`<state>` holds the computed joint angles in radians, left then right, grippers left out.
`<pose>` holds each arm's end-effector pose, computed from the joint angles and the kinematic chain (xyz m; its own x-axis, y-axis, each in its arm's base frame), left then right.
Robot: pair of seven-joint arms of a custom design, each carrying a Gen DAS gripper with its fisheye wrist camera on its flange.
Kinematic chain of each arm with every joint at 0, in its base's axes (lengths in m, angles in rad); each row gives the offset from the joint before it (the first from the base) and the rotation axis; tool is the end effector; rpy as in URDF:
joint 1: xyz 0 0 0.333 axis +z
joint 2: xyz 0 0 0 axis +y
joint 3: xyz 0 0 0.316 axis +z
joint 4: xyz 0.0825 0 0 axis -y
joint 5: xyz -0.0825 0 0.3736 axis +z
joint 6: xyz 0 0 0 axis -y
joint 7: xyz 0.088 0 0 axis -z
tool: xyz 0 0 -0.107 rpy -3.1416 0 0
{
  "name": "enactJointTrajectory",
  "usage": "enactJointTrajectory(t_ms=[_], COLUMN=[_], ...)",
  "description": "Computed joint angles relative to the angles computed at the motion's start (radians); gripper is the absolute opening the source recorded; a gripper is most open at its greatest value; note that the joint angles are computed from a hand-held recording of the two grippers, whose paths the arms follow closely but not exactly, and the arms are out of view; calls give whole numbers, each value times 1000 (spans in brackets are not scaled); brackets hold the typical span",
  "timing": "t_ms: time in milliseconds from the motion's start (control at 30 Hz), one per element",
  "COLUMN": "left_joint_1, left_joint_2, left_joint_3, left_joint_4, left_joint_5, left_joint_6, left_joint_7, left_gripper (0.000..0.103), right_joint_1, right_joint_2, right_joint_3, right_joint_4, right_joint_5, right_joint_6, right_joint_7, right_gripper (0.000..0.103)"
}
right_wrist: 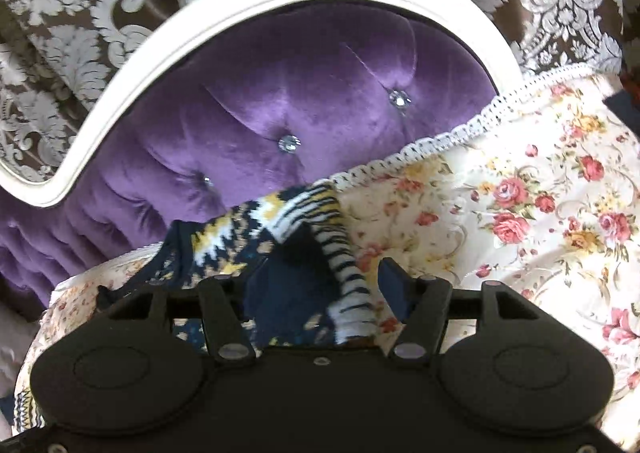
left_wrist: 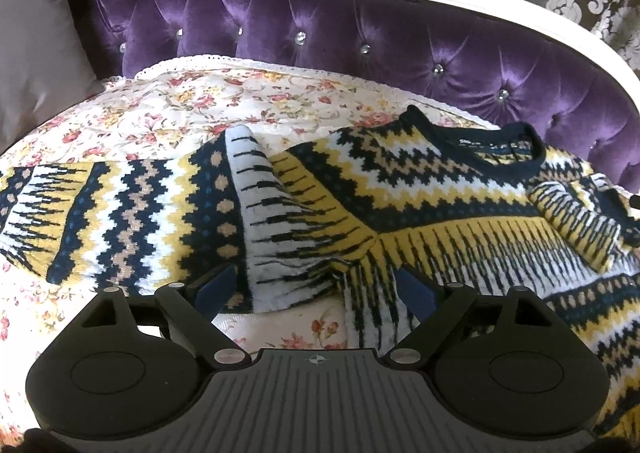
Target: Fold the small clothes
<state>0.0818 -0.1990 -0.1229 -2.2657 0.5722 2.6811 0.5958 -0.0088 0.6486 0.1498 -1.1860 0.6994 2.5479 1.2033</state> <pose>0.5165 -0.0413 0.5116 0.4415 -0.8933 0.0841 -0.6500 -0.3830 -0.6564 0.7715 0.0628 0.4937 0.1942 -0.8488 -0.4919 -0.7419 0.2010 -0.6397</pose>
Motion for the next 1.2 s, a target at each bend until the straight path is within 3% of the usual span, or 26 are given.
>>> enactJointTrajectory(t_ms=[133,267,333,367,467,567,733,867,1000,1033,1067,1100,1167,1200], left_joint_1=[-2,-5,-4,-4,-2,1,3,5,1,-15,-32,-59,-127,-158], left_joint_2=[4,4,4,3,-1,-7,-12,-23,-19,-20,-19,-16,-6,2], left_joint_3=[1,2,3,3,3,2,4,14,24,44,61,86,140,162], left_joint_4=[3,2,2,1,-2,-8,-17,-41,-54,-70,-84,-98,-110,-108], left_joint_5=[-3,-9,-10,-10,-11,-7,-21,-51,-100,-148,-198,-271,-443,-525], left_joint_6=[-1,2,3,5,10,18,34,92,140,178,210,244,281,289], left_joint_7=[4,13,12,11,7,2,-2,-6,2,40,78,130,246,296], left_gripper=[88,88,88,88,88,88,88,88,88,88,88,88,88,88], right_joint_1=[-22,-3,-1,-6,-10,-20,-42,-15,-19,-17,-14,-9,14,33], right_joint_2=[3,59,61,50,25,1,-74,-120,-130,-152,-176,-202,-259,-285], right_joint_3=[33,2,3,11,28,58,139,133,147,145,140,132,100,78], right_joint_4=[0,96,93,73,45,35,-22,-66,-87,-125,-166,-211,-303,-342], right_joint_5=[52,7,-3,7,22,64,246,301,354,377,404,437,485,484], right_joint_6=[8,-81,-80,-64,-42,-65,-131,-202,-441,-445,-430,-393,-269,-202], right_joint_7=[-70,-6,-2,-16,-71,-124,-303,-386,-481,-521,-562,-596,-643,-655], right_gripper=[56,56,55,50,11,10,10,11,14,15,23,40,56,58])
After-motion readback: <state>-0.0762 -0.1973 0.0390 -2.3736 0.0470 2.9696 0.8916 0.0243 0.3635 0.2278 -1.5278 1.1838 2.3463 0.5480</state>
